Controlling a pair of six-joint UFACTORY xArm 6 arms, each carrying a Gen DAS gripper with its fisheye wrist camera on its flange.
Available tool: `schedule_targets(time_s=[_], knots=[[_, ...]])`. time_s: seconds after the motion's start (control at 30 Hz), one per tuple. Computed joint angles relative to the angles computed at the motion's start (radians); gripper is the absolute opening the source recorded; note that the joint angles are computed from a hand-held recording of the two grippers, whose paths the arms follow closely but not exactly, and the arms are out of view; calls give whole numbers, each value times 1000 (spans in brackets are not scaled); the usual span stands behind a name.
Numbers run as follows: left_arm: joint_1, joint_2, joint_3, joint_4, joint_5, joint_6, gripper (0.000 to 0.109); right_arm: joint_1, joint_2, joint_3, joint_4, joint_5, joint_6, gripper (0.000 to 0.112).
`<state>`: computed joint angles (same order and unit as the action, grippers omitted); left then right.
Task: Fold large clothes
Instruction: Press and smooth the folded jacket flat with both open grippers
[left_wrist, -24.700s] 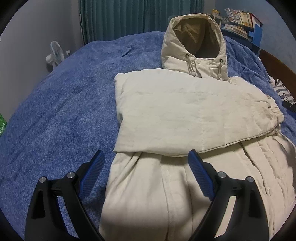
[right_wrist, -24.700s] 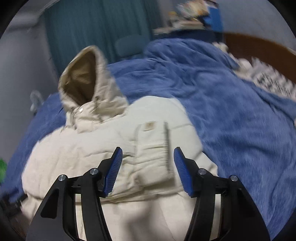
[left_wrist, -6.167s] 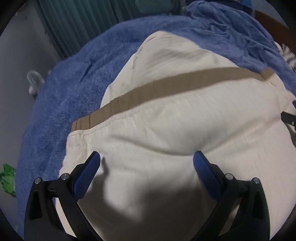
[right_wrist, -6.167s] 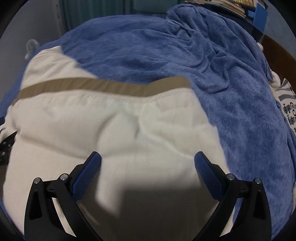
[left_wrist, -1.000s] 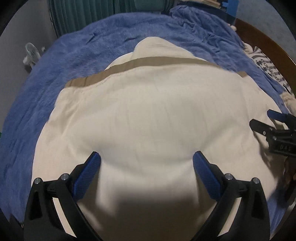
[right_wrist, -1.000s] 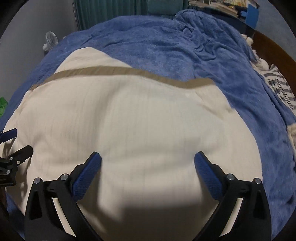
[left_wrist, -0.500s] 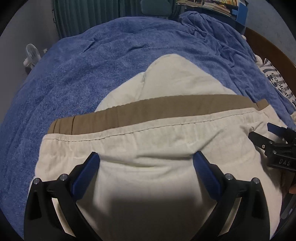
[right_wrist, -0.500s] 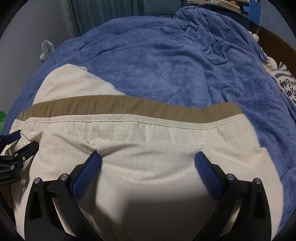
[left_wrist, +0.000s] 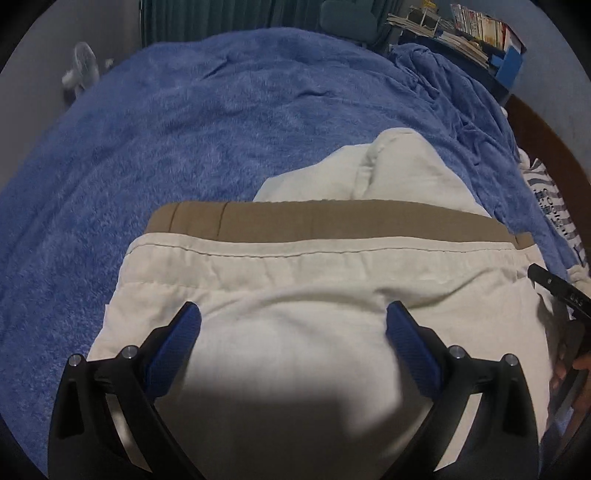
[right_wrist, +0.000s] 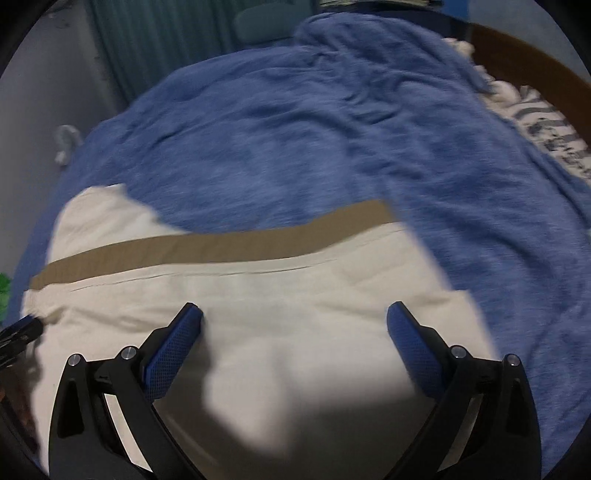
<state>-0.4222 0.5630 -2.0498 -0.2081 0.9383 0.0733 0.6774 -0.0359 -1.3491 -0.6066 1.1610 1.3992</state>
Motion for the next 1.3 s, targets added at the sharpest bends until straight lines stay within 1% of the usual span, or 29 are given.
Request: schedule_targets(time_s=[0.03, 0.07, 0.13, 0.2, 0.27, 0.3, 0.37, 0.43, 0.57, 0.7, 0.77, 0.8, 0.83, 0.87, 1.0, 1.07, 1.1, 1.17, 1.3], knots=[[0, 13, -15, 3, 12, -2, 97, 1, 4, -6, -11, 47, 5, 96], [-3, 18, -17, 12, 12, -3, 97, -9, 3, 3, 5, 52, 0, 96], [-10, 29, -22, 31, 10, -1, 97, -37, -17, 57, 49, -19, -2, 96], [-6, 45, -37, 6, 16, 8, 97, -43, -14, 68, 55, -30, -3, 97], [2, 58, -57, -18, 35, 13, 97, -36, 2, 48, 50, -5, -9, 96], [3, 54, -54, -17, 37, 11, 97, -24, 9, 32, 35, 21, -3, 96], [-2, 39, -43, 14, 43, -10, 97, 1, 24, -10, 19, 68, -11, 96], [-5, 17, -29, 41, 53, -34, 97, 17, 16, -22, 16, 60, -24, 96], [-12, -106, 125, 49, -2, -7, 97, 58, -10, -34, 16, 46, -56, 96], [-12, -206, 271, 46, -35, 39, 97, 91, -30, -16, 49, 75, -103, 96], [0, -251, 344, 28, -62, 66, 97, 91, -79, 55, 75, 56, -98, 96], [10, -274, 378, 15, -72, 74, 97, 85, -141, 136, 89, 6, -70, 96], [20, -299, 413, 7, -83, 77, 97, 86, -184, 185, 92, -18, -47, 96], [26, -317, 438, 9, -93, 79, 97, 95, -208, 207, 91, -16, -28, 96], [28, -406, 569, 75, -173, 94, 97, 170, -292, 270, 68, 64, 14, 96], [28, -433, 604, 94, -183, 96, 97, 201, -312, 291, 65, 90, 26, 96], [29, -447, 620, 102, -190, 91, 97, 228, -314, 283, 43, 133, 54, 96], [29, -484, 655, 122, -194, 67, 97, 284, -324, 274, -8, 183, 95, 96], [22, -560, 722, 142, -201, 55, 97, 389, -310, 237, -98, 226, 148, 96]])
